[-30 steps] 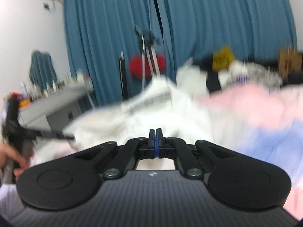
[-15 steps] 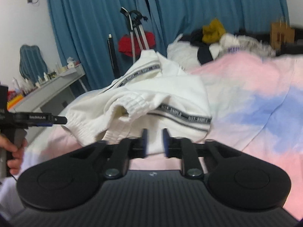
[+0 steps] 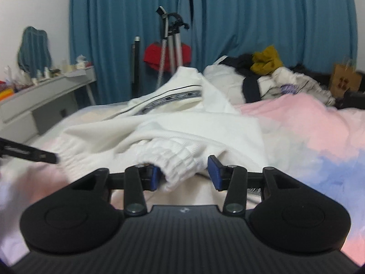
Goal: Fold clothes
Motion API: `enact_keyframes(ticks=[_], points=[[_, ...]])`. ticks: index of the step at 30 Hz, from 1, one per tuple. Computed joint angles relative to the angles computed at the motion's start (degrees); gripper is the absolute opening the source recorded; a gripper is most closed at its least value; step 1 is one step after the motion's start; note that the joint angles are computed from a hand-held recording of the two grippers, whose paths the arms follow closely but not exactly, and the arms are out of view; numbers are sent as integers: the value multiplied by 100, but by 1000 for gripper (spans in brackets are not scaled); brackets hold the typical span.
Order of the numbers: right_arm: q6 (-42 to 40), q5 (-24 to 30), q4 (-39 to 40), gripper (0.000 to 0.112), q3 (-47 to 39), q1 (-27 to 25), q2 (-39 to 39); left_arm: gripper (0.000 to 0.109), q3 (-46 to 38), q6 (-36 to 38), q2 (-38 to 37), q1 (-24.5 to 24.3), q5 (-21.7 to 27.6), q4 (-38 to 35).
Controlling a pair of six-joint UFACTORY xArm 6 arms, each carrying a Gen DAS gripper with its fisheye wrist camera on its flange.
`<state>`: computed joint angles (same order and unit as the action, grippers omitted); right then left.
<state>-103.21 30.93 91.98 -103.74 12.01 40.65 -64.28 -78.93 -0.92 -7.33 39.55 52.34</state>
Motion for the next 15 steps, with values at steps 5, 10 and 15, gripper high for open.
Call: enact_keyframes(ticks=[5,10,15], points=[[-454,-95,459,14,-10,-75,5,79,-17,548,77,54,-249,-182],[-507,249,580,14,626,-305,-582,79,22,911,174,102,-698,-46],[-546,337,431,14,1288,-521,-1108,80,324,1321,146,375,-1873,-926]])
